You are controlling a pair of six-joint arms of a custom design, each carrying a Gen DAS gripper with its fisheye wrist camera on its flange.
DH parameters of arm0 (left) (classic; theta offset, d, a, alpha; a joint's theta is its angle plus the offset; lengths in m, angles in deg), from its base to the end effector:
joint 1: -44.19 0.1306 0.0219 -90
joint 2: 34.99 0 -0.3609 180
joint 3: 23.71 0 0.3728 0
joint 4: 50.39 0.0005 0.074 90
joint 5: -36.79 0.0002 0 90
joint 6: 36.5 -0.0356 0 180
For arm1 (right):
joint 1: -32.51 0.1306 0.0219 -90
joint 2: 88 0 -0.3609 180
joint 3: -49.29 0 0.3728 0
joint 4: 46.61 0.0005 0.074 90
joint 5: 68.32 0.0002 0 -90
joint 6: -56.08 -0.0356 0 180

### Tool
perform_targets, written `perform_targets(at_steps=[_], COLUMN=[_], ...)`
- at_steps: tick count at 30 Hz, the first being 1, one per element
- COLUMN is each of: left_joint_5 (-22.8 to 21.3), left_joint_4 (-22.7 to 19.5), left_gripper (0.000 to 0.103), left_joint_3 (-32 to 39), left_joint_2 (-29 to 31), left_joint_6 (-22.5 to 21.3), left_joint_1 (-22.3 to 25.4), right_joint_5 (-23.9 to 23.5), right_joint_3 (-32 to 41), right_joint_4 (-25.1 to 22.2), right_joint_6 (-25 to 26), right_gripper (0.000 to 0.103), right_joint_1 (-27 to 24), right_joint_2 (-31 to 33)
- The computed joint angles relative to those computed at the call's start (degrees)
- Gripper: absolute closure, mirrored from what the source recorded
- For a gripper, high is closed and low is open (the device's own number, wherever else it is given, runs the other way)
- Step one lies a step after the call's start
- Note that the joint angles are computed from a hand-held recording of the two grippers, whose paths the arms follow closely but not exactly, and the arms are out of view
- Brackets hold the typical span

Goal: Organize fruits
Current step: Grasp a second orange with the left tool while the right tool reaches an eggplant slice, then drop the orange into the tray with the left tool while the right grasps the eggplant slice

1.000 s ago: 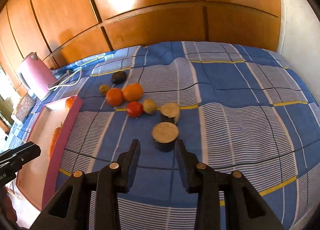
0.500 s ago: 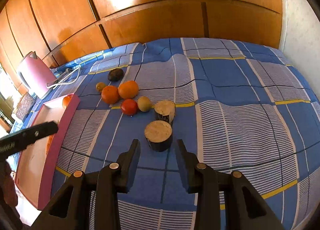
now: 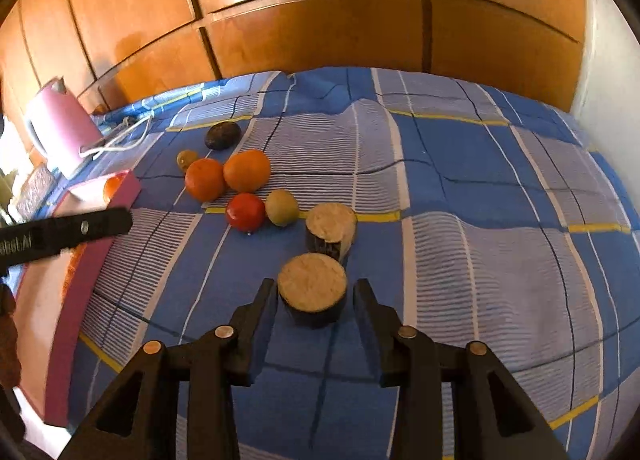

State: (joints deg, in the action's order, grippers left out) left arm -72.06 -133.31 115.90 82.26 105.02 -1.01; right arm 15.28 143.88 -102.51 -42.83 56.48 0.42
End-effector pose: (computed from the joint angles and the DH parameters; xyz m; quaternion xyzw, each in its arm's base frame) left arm 0.4198 -0.4071 0.4994 -0.0941 0.9504 -0.0821 0.2849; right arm 0.4126 0.1873 0.4478 -0.1419 0.9268 0.1475 0.3148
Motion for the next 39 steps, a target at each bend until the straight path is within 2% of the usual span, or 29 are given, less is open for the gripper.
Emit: perform_targets(at_steps=[4,9,16,22,23,24,27,30,39], left_joint_5=[1.2,2.2,5.3,7.3,8.1,9.0,7.7,7.5,2.0], left_joint_4=[1.0,0.5,-5.2,-7.6,-7.1,-5.9,-5.9,-4.7,0.4], left_gripper=[0.056,0.058,0.057,0.056,0.065,0.065,0.066,0.066,0.066], left_joint_3=[1.6,6.9,17.8,22.7,22.4,21.1,21.1,17.6,2.5], left_joint_2=[1.3,5.0,12.8,16.6,16.6,16.1,16.0,13.6,1.2], left_joint_6=[-0.6,-3.1,-9.2,-10.1,-9.8,-9.3,-8.7,-6.8,-1.3], left_joint_1=[1.3,2.4,4.0,5.2,5.4,5.5,5.1,4.4,0.7], right_joint_5=[1.4,-2.3,-3.8,-4.6,-4.5,-4.4,-4.3,-4.2,-3.3], right_joint_3=[-2.2,-2.9,-4.0,-4.5,-4.6,-4.6,-4.7,-4.7,-4.2], right_joint_4=[3.0,4.1,5.3,6.1,6.1,6.2,6.3,6.3,5.8], right_joint_6=[1.2,-0.9,-1.4,-1.9,-1.8,-1.8,-1.7,-1.7,-1.3], right_gripper=[0.067,0.067,0.067,0.066,0.066,0.066,0.066,0.066,0.067], right_joint_1=[0.4,-1.0,-1.4,-1.7,-1.6,-1.6,-1.6,-1.5,-1.2], right_joint_2=[-1.0,-0.9,-1.0,-1.2,-1.2,-1.2,-1.2,-1.3,-0.9])
